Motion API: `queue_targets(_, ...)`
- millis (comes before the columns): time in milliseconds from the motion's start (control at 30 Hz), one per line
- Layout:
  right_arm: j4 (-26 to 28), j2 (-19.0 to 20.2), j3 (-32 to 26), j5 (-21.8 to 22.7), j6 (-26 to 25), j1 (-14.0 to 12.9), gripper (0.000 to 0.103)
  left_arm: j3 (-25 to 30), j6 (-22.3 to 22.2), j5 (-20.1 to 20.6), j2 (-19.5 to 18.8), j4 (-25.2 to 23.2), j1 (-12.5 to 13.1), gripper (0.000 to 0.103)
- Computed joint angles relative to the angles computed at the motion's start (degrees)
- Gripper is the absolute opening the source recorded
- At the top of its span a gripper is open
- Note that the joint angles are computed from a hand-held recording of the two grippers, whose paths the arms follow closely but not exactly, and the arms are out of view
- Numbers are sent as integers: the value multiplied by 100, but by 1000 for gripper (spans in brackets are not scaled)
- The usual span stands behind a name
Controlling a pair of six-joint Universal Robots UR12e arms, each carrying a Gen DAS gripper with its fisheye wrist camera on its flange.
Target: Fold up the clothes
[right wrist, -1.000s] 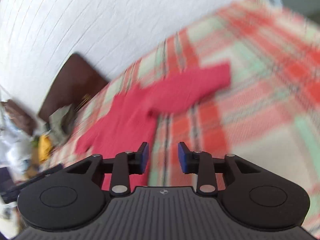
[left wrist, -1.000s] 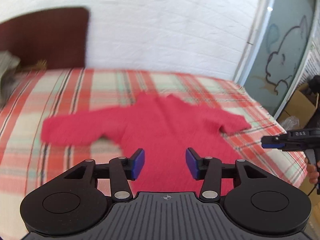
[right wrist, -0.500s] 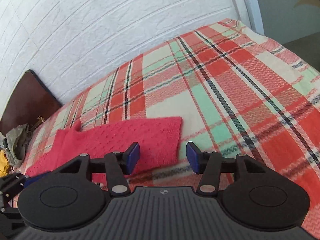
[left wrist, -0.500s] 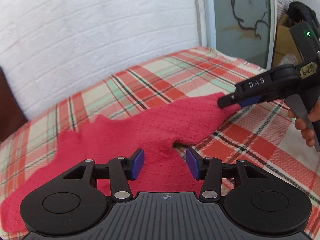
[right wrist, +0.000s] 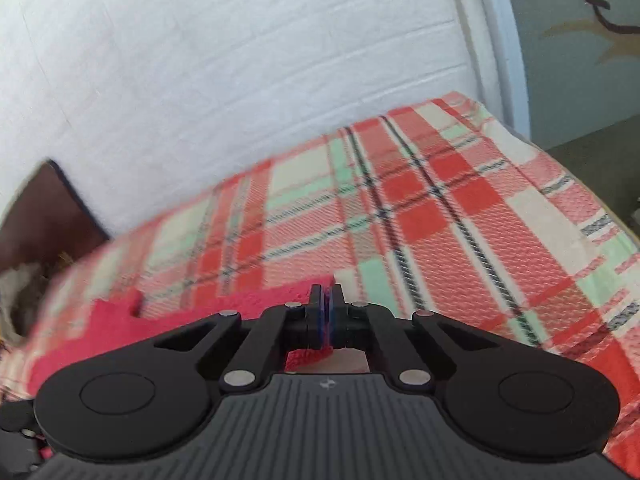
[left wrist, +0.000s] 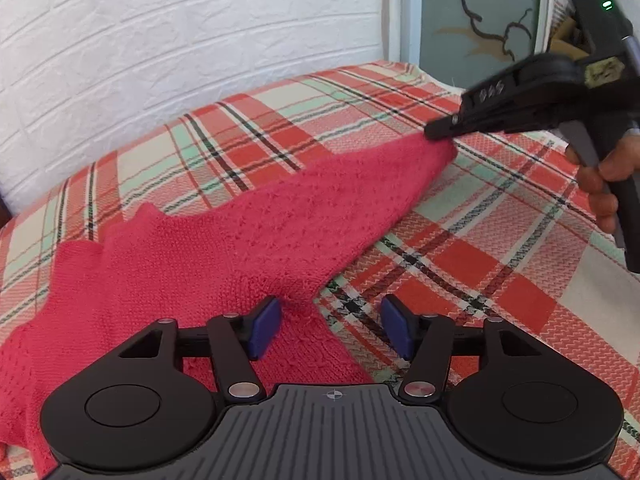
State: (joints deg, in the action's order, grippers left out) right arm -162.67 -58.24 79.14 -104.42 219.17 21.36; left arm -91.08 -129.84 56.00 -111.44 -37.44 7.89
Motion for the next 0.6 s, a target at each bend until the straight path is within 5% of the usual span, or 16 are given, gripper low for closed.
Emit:
queue_targets(233,141,-54,84,95,321,2,11,10,-117,-126,31,31,65,74)
queue_targets(300,71,-78,43,-237,190,113,51,-51,-424,-344,92,394,207,76)
queue_targets(333,-107,-92,49,-289,74,160,58,-67,-613,-454,119,566,304,83)
queue_targets(433,-562,-114,11,-150,-352,282,63,-96,-1576,-509,152,1197,633,94)
queue_targets(600,-609,29,-329,343,-1001,455,71,220,-3885,-79,-13,855,1152,96)
